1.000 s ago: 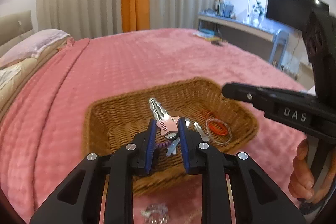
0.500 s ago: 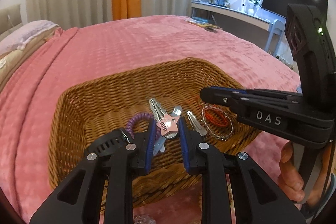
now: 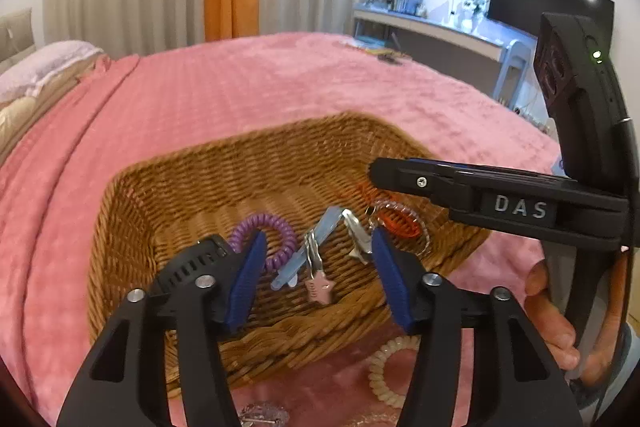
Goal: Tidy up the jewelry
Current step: 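Carry the keychain into the basket and open the left tool, then grasp the cream coil hair tie with the right tool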
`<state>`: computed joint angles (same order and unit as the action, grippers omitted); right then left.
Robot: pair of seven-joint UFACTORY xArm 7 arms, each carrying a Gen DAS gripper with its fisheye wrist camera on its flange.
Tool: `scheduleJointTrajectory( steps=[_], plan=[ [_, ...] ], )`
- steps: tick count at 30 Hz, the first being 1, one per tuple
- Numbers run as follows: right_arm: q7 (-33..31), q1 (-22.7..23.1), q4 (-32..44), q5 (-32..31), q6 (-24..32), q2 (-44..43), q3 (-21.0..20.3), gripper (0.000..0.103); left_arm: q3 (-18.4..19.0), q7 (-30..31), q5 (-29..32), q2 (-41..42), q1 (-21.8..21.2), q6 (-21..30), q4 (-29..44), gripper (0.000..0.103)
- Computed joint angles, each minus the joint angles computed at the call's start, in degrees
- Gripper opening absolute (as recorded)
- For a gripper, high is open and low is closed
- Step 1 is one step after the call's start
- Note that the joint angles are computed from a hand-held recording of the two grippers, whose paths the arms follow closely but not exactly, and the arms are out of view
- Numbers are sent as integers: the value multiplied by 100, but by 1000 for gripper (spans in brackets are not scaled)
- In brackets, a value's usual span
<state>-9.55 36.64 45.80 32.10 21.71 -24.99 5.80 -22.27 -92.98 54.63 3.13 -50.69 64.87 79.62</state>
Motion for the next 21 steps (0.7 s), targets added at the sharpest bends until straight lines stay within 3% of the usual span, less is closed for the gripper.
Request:
scheduleJointTrajectory(
  steps=[5,11,18,21],
  plan=[
    [13,58,-182,24,-66,-399,-13,53,-117,-151,167,-109,-115,237,52,60],
    [440,7,-567,-446,117,-1283,171,53,-451,-581,444,-286,-394,941,152,62],
    [1047,42,-924,-1023,996,-2142,466,53,-794,-1569,154,-125,-916,2356,546,63],
    [1171,120,-1022,-1158,1279,-2211,595,53,-757,-2111,-110,-165,-1069,2476,420,63]
  ],
)
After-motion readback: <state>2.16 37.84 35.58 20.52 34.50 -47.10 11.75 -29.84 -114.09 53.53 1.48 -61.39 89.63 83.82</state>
